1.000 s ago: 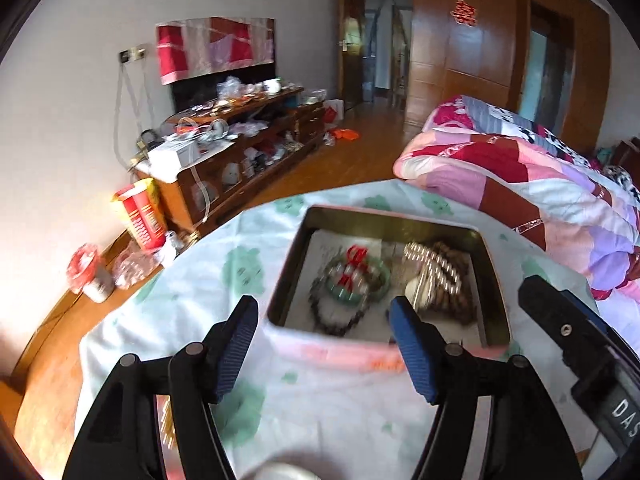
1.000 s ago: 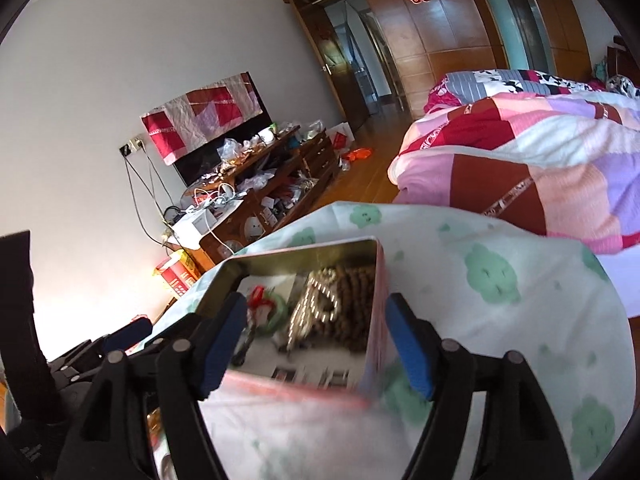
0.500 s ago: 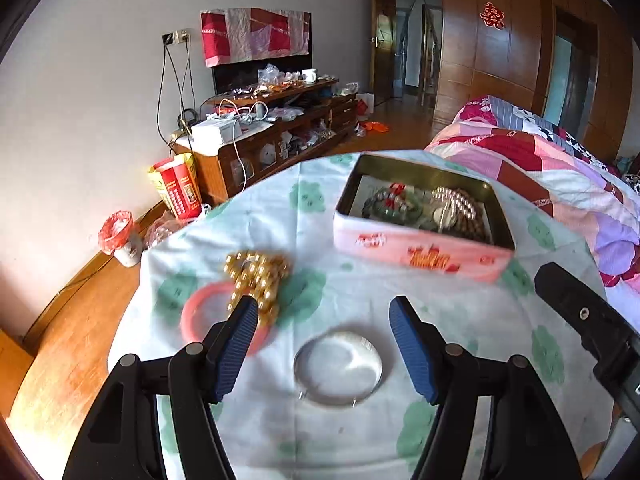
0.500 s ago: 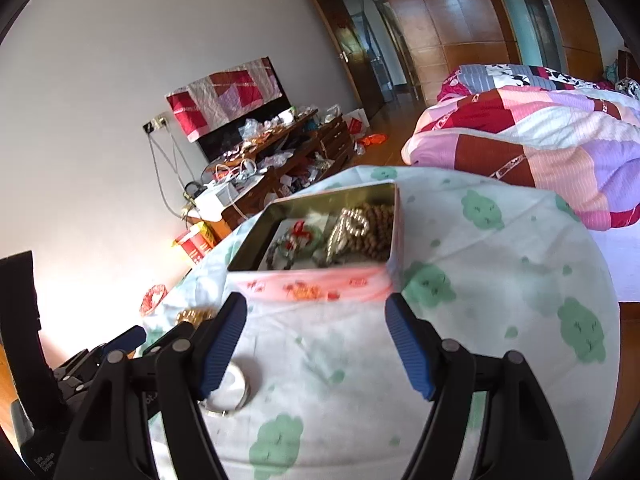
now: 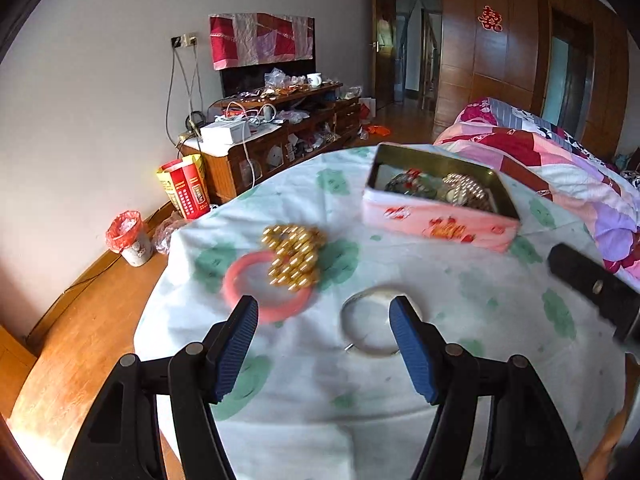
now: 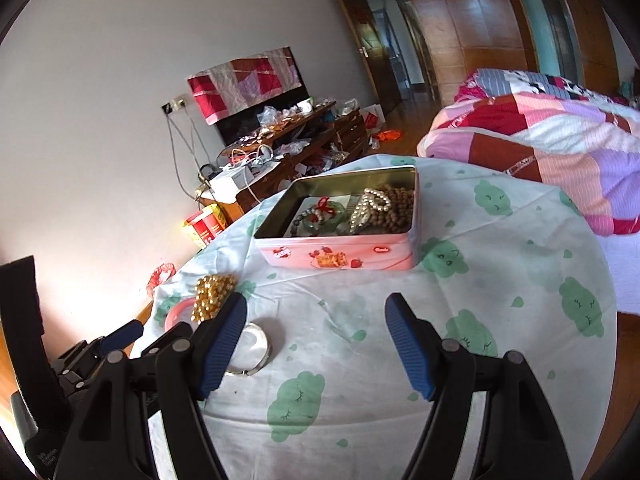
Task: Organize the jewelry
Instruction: 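Grasp the engraved silver bangle with the right gripper and lift it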
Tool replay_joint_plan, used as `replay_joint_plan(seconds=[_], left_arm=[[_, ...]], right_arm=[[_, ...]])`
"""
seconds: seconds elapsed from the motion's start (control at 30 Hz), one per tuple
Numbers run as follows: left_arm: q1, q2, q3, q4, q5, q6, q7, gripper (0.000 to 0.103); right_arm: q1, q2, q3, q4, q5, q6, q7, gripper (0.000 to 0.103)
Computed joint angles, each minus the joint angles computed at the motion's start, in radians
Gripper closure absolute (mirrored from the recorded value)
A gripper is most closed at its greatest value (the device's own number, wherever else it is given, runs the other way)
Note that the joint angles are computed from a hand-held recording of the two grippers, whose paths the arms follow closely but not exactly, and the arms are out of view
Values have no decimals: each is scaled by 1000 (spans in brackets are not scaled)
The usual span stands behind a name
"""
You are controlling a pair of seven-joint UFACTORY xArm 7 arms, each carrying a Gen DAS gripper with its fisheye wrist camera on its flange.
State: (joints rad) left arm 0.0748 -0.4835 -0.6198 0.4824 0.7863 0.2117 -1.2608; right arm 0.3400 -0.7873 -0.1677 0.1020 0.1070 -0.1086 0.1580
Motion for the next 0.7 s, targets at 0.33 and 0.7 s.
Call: replay_joint_plan(seconds=[0.33, 0.7], left_arm=[[-24, -94, 84, -143, -94, -20, 91, 34], [31, -128, 81, -194, -225, -107, 197, 34]], right_arm=[[103, 67, -51, 3, -8, 7, -26, 28], [260, 154, -142, 64, 46, 67, -121, 28]])
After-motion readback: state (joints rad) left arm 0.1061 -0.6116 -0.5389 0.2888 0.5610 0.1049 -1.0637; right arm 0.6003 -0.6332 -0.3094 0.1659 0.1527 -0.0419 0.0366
